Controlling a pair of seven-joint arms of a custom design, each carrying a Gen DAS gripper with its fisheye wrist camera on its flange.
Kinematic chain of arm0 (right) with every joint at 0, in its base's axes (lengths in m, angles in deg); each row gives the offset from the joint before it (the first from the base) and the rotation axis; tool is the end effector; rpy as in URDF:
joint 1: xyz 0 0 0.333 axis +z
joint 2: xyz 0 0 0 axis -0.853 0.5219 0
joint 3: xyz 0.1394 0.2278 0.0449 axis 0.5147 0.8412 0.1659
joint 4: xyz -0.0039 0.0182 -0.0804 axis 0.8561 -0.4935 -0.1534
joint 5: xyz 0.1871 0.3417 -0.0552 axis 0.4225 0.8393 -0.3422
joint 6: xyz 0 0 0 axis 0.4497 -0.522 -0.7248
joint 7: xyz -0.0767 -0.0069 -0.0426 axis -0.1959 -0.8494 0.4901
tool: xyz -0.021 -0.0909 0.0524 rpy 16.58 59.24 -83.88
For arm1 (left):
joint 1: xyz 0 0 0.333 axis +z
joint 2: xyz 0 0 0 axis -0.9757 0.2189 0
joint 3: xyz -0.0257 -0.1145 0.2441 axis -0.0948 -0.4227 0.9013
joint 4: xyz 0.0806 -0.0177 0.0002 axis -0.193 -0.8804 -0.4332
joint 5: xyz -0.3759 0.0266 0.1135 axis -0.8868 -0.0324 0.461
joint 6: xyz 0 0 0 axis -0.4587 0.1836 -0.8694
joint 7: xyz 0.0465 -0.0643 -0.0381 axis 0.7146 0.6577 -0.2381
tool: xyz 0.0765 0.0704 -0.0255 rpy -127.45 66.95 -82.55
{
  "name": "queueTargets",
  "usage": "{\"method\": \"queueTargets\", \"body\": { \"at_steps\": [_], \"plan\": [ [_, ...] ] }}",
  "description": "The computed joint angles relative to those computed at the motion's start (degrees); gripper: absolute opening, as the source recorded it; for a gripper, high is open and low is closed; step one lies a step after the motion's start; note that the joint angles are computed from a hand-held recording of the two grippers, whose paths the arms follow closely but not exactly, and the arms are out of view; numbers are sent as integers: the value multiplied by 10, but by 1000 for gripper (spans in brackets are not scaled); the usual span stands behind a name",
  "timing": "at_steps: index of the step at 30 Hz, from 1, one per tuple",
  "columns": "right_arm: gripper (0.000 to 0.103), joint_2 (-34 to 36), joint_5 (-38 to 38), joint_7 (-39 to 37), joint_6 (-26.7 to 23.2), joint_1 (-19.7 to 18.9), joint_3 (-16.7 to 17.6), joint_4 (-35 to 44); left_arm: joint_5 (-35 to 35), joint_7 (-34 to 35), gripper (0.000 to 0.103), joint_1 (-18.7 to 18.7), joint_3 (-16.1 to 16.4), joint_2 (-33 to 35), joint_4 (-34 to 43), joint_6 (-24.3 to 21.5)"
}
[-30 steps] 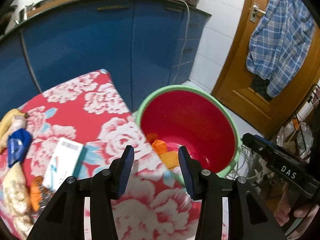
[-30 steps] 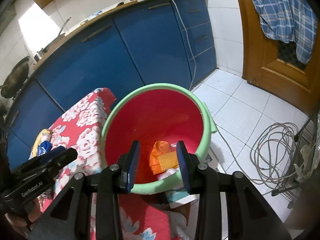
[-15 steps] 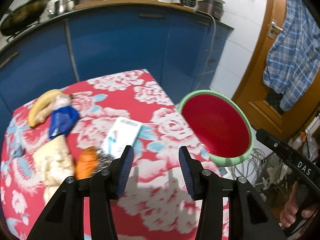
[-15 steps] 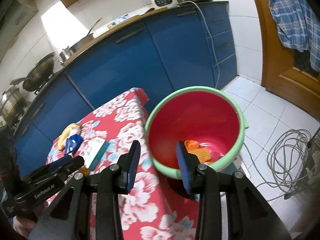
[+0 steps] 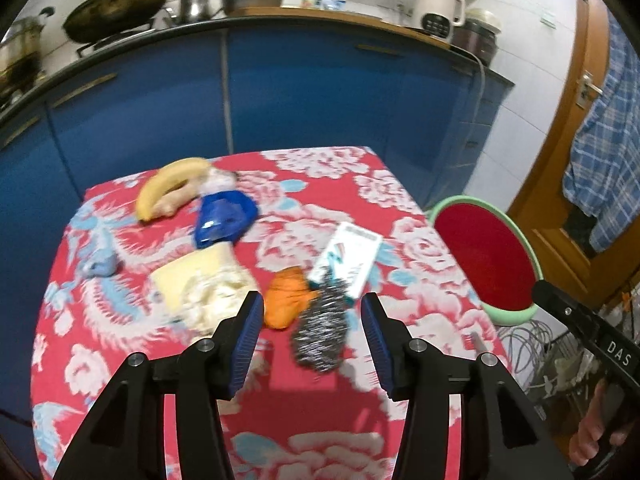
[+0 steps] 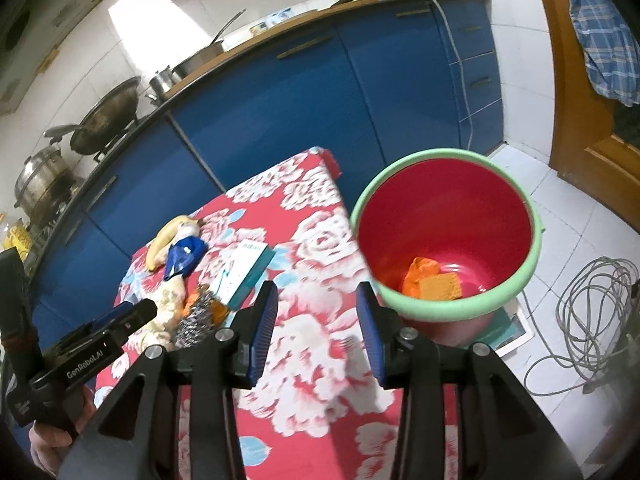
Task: Collect trash
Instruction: 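Move both open tools back over the remaining table items, then grasp the crumpled white plastic bag with the left tool while the right tool grasps the steel wool scrubber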
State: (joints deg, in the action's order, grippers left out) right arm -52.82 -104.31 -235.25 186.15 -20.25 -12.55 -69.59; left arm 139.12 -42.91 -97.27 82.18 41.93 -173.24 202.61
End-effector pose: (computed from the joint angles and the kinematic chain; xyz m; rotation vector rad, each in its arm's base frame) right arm 0.5126 0.4353 0.3192 -1.5458 1.7071 -0.3562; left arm 0.5232 -0.3227 0.3189 -1.8356 1.7670 -0.8192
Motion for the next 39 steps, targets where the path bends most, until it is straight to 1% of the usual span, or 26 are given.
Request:
{"method": "queueTargets", "body": {
  "at_steps": [1, 4, 13, 20, 23, 26, 30, 34, 35, 37, 38, 39],
  "plan": [
    [45, 5, 15, -19, -5, -6, 11, 5, 7, -12, 53, 0, 4, -8, -11, -1],
    [46, 19, 46, -54, -10, -8, 25, 21, 21, -36, 57, 6, 7, -22, -32, -4],
    [51, 61, 132, -157, -28, 3, 45, 73, 42, -87, 58, 34, 5, -37, -77, -13],
    [51, 107, 215, -246, -39, 1, 67, 123, 44, -102, 58, 51, 7, -27, -91, 12],
    [51, 123, 241, -275, -46, 5, 70, 143, 39, -99, 58, 53, 9, -16, -88, 23],
    [51, 133, 260, -295, -52, 11, 69, 158, 33, -95, 58, 52, 13, -6, -84, 31],
    [51, 150, 281, -321, -64, 16, 72, 181, 48, -110, 58, 50, 23, 3, -81, 52],
    [51, 167, 303, -348, -77, 18, 77, 204, 66, -125, 58, 50, 32, 14, -75, 81],
    [51, 172, 308, -355, -80, 18, 79, 211, 69, -129, 57, 51, 34, 17, -74, 92],
    [51, 180, 315, -365, -86, 21, 79, 223, 85, -146, 48, 49, 43, 24, -70, 115],
    [51, 185, 319, -371, -90, 23, 80, 231, 98, -159, 41, 48, 48, 27, -68, 129],
    [51, 190, 323, -379, -95, 23, 82, 239, 108, -168, 38, 47, 52, 28, -66, 139]
  ]
}}
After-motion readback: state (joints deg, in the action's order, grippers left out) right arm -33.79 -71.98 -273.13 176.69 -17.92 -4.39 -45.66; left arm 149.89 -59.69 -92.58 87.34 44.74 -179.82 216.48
